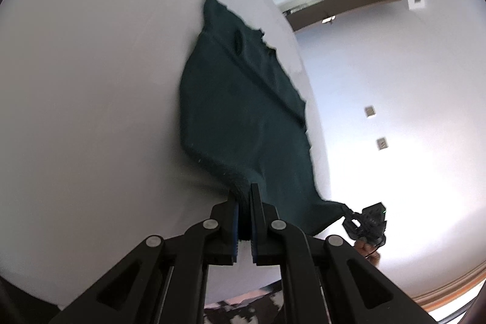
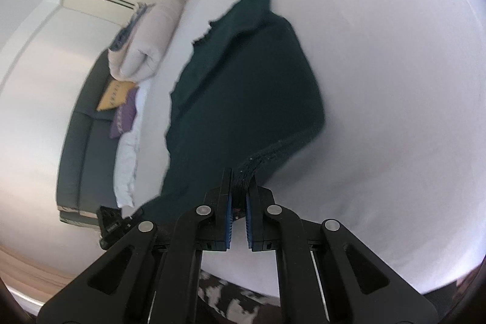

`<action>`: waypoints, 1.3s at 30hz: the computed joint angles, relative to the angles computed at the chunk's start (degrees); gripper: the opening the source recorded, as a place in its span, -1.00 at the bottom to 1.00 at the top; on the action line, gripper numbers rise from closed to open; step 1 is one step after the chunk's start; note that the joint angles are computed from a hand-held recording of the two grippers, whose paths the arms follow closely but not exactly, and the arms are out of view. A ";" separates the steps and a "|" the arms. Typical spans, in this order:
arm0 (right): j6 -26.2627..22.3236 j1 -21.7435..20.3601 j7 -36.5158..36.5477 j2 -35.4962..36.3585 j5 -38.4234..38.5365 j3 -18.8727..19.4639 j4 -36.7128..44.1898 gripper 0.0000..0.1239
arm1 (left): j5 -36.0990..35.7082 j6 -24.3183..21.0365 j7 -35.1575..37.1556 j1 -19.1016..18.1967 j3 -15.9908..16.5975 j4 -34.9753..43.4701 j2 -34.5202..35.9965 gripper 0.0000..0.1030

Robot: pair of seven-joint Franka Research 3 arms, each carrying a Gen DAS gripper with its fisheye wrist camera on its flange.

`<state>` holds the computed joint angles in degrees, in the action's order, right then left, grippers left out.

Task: Fold small clothes
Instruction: 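Lift the hem with both tools and fold it up toward the collar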

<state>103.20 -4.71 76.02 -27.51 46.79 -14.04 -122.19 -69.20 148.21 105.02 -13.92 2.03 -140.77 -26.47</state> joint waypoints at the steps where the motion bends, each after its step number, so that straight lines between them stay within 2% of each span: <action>1: 0.70 0.24 0.35 0.71 0.86 0.13 0.70 -0.91 | -0.45 0.22 0.39 -0.02 0.19 0.54 0.31 -0.90; 13: 8.20 1.96 2.93 9.17 5.35 1.56 9.65 -0.91 | -6.59 1.53 4.31 3.08 0.25 9.20 7.43 -0.90; 22: 10.57 2.38 2.81 14.36 7.48 2.67 14.44 -0.91 | -9.32 0.24 5.35 7.11 -1.98 16.05 13.87 -0.90; 28: 13.46 2.31 2.80 18.99 8.81 3.96 18.31 -0.91 | -9.56 -0.40 4.03 9.81 -3.83 23.23 20.55 -0.90; 32: 15.71 2.16 2.52 22.71 9.76 5.13 22.11 -0.91 | -7.40 -0.15 1.64 11.83 -5.56 29.71 26.23 -0.90; 39: 18.34 1.53 5.03 31.97 6.15 8.24 32.63 -0.91 | 1.31 0.32 -4.81 15.43 -9.38 41.08 36.13 -0.90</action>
<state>121.54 -3.17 81.04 4.46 52.94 -5.81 -89.56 -67.89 148.53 100.21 1.51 -7.35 -99.69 9.65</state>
